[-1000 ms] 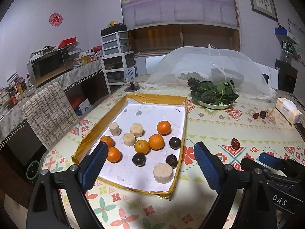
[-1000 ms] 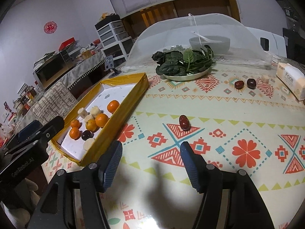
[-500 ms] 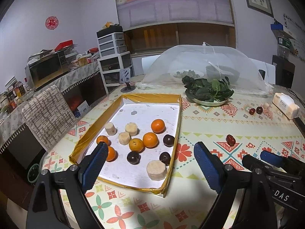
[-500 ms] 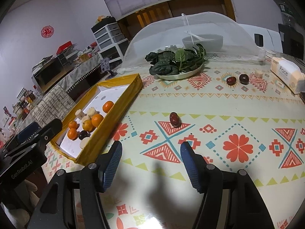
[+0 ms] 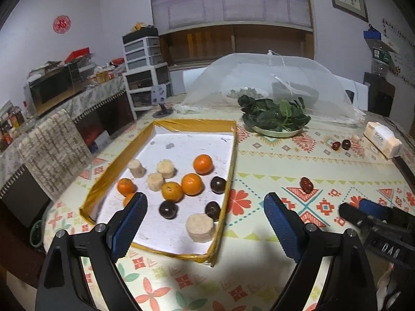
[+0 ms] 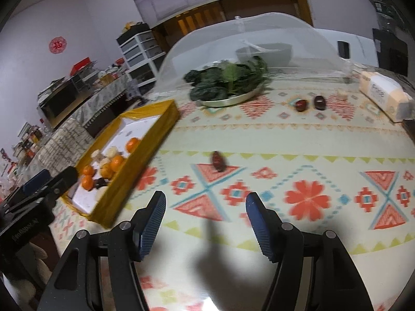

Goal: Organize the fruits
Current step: 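Lift both open tools away from the tray toward the red dates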

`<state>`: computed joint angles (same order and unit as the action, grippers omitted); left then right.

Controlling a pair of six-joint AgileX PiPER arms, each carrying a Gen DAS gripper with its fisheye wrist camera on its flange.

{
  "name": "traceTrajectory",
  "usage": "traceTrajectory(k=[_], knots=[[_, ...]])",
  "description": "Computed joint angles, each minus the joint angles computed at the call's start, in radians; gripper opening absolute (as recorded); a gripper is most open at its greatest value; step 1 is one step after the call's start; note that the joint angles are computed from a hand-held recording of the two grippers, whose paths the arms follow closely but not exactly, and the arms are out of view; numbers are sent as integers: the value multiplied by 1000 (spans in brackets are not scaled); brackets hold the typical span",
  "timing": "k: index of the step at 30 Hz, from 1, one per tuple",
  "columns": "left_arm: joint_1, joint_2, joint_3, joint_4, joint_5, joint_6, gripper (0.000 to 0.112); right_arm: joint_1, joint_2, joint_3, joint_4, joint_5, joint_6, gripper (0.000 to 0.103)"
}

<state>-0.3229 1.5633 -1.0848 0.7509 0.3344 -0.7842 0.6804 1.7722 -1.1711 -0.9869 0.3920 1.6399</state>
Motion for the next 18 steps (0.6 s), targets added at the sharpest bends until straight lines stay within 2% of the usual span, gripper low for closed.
traceTrajectory(k=[5, 9, 15, 18], knots=[[22, 47, -39, -274, -31, 263, 91, -107, -92, 110, 49, 44, -69, 69], [24, 100, -80, -540, -29, 520, 91, -216, -135, 138, 143, 84, -197, 69], [26, 186, -167, -907, 34, 863, 91, -364, -103, 56, 359, 51, -472, 69], [19, 216, -194, -983, 48, 943, 91, -404, -50, -15, 410, 37, -551, 69]])
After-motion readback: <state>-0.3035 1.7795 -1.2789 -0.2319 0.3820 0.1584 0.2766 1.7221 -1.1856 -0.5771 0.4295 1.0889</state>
